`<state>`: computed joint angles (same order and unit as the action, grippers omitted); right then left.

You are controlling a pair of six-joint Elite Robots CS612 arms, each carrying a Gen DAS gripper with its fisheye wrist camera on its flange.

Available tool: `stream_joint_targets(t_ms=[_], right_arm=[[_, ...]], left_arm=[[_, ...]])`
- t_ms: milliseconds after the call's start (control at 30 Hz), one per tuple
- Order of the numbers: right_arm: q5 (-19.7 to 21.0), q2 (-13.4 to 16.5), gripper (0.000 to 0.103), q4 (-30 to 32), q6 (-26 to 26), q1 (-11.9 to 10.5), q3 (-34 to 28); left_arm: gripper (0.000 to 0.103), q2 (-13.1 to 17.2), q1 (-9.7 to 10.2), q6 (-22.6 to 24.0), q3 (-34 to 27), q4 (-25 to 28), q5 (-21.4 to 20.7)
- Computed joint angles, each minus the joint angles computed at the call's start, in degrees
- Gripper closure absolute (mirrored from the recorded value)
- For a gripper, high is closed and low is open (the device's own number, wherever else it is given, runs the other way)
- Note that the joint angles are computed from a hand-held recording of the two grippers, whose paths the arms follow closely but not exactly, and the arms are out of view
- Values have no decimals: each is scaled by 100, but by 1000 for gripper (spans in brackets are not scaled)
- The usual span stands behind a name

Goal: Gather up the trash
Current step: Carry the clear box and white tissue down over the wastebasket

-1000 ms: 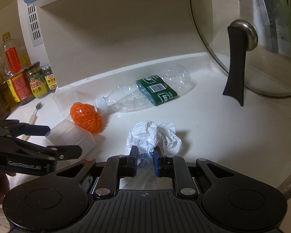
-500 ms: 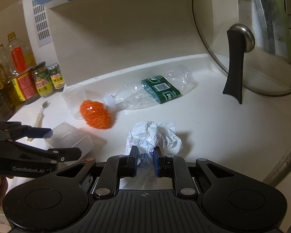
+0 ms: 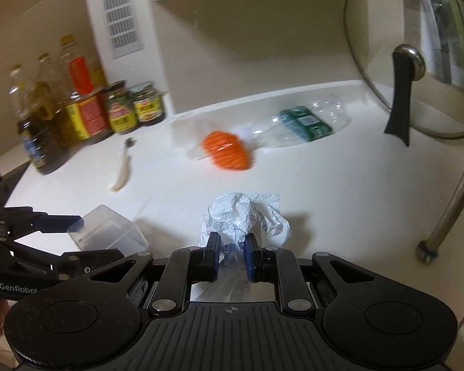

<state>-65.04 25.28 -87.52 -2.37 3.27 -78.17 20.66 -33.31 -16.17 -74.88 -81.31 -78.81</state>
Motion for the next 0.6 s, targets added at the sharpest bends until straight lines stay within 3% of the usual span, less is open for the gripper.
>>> stream_joint_targets(t_ms=[333, 600], right_arm=[[49, 177, 86, 750, -202, 271, -686], [83, 292, 86, 1309, -706, 484, -1069]], left_arm=[[19, 366, -37, -71, -1157, 966, -160], [19, 566, -30, -77, -1903, 1790, -343]])
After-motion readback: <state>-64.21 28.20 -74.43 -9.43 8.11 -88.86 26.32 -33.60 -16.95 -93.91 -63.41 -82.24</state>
